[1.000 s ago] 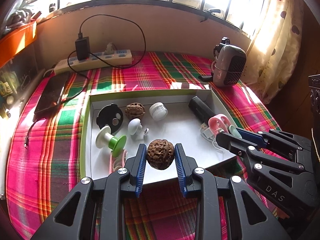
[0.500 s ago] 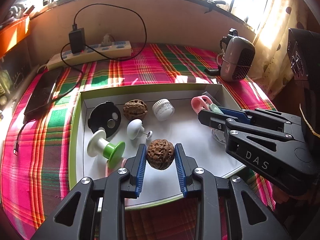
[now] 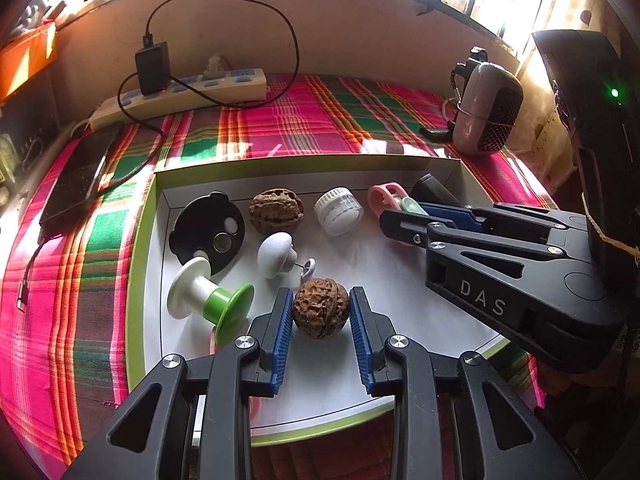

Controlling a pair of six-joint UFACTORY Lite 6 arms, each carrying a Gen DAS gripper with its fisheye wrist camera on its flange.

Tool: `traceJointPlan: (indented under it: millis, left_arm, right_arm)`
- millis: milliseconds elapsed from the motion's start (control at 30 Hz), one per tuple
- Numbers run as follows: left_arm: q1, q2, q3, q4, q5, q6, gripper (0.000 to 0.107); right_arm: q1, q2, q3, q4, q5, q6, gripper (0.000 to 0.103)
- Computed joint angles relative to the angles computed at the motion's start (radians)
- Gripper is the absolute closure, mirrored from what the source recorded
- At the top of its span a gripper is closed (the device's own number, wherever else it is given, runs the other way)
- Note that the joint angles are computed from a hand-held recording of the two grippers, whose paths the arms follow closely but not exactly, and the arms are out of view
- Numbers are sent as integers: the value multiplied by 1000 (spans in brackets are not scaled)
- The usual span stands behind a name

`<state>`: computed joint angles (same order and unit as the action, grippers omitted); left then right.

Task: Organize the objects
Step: 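Lower the pink clip into the box and open the right tool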

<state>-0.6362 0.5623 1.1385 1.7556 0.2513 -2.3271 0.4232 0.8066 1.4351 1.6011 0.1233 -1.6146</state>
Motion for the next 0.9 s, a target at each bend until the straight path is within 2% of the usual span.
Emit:
traceJointPlan:
  millis: [100, 267, 900]
  left_arm:
    - [2, 2, 3, 3, -2, -4, 80]
    - [5, 3, 6, -2, -6, 3, 80]
    - [6, 7, 14, -27, -9, 30, 80]
  right_arm:
    - [-1, 15, 13, -38, 0, 42, 84]
    - [0, 15, 8, 39, -1, -38, 84]
    - [6, 21, 18, 23, -19, -6, 84]
